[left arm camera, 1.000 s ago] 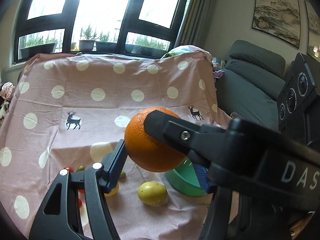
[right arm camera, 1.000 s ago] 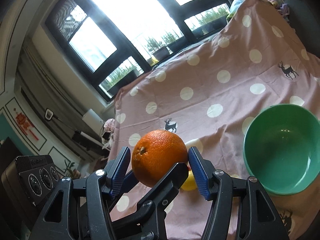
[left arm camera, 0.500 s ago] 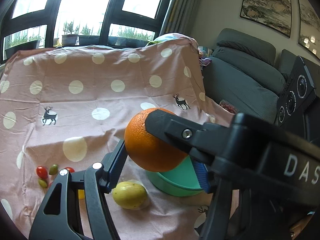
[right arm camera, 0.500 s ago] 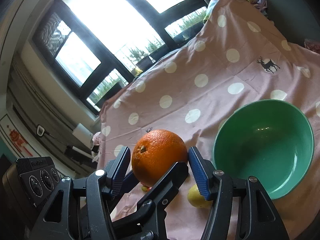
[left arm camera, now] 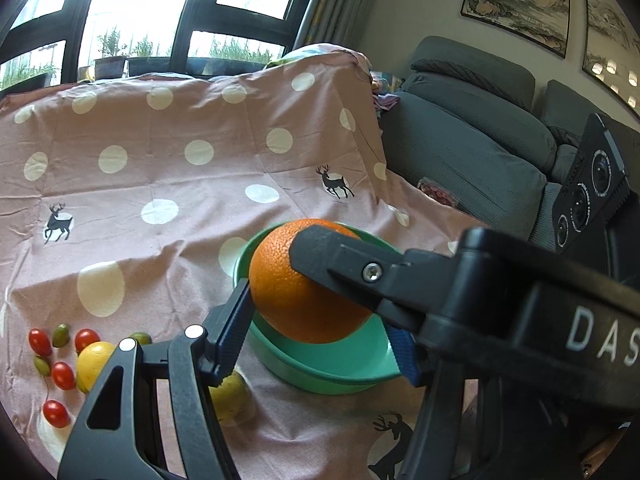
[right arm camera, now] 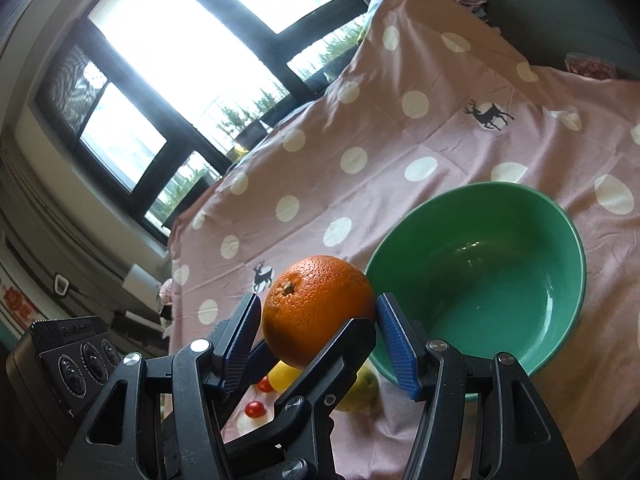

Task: Organize fruits
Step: 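Carry the orange with the right gripper over the green bowl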

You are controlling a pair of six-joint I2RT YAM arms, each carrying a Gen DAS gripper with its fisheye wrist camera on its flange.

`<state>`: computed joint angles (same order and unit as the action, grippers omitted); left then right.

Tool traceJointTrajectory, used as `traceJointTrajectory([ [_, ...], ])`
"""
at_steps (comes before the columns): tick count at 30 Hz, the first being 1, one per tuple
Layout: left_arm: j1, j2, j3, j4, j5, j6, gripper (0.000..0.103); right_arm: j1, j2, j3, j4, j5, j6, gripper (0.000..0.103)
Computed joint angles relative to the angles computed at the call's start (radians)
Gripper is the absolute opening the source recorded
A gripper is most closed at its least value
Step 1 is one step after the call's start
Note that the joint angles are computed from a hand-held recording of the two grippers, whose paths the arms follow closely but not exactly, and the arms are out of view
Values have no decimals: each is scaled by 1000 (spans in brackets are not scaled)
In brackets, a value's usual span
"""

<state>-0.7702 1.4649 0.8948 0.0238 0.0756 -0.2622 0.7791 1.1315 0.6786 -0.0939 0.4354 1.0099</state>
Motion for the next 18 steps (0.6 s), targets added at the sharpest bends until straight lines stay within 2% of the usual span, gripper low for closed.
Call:
traceJointTrajectory([
  [18,-18,159,79,-10,80,0,62,-116,-16,-84,-26,-86,68,63],
])
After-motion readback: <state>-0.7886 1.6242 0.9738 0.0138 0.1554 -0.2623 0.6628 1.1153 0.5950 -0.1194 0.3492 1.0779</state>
